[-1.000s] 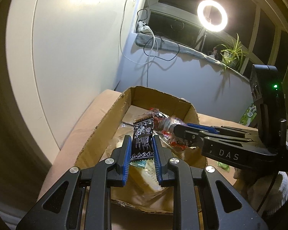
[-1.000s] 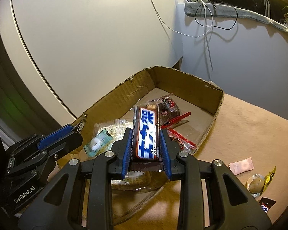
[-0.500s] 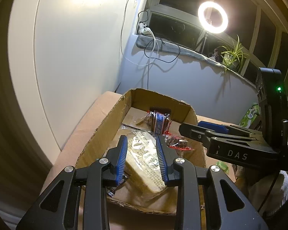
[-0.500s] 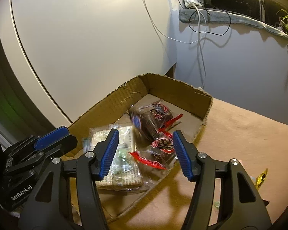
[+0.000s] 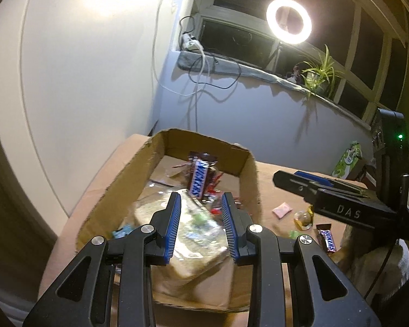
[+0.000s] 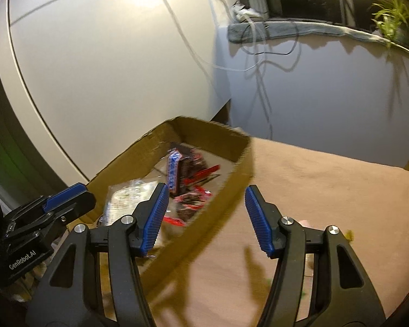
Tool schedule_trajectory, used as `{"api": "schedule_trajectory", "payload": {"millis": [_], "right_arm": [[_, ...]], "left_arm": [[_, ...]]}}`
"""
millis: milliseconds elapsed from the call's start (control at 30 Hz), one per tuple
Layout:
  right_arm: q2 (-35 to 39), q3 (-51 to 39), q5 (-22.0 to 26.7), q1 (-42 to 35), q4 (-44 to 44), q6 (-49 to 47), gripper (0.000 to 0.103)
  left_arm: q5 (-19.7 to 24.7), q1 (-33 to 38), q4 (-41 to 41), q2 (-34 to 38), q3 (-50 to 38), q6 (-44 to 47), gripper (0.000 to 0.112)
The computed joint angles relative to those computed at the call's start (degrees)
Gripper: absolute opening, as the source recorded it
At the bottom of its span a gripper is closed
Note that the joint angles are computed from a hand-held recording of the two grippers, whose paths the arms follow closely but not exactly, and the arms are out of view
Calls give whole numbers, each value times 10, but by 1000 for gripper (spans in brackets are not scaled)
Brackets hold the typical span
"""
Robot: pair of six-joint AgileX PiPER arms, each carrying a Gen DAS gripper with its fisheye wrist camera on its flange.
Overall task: Organize snacks
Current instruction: 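Open both tools over the box to drop the two bars, then grasp the Snickers bar with the right tool while the left tool grasps the green candy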
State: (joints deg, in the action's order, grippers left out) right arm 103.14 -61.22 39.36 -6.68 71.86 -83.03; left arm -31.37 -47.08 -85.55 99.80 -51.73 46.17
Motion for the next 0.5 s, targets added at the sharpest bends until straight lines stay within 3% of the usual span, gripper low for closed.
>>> {"api": "schedule_trajectory", "payload": {"millis": [500], "right_arm": [[35,-38,38,-140,-133,11,61]], "left_arm": [[11,-52,-132,87,-149,177,29]]}}
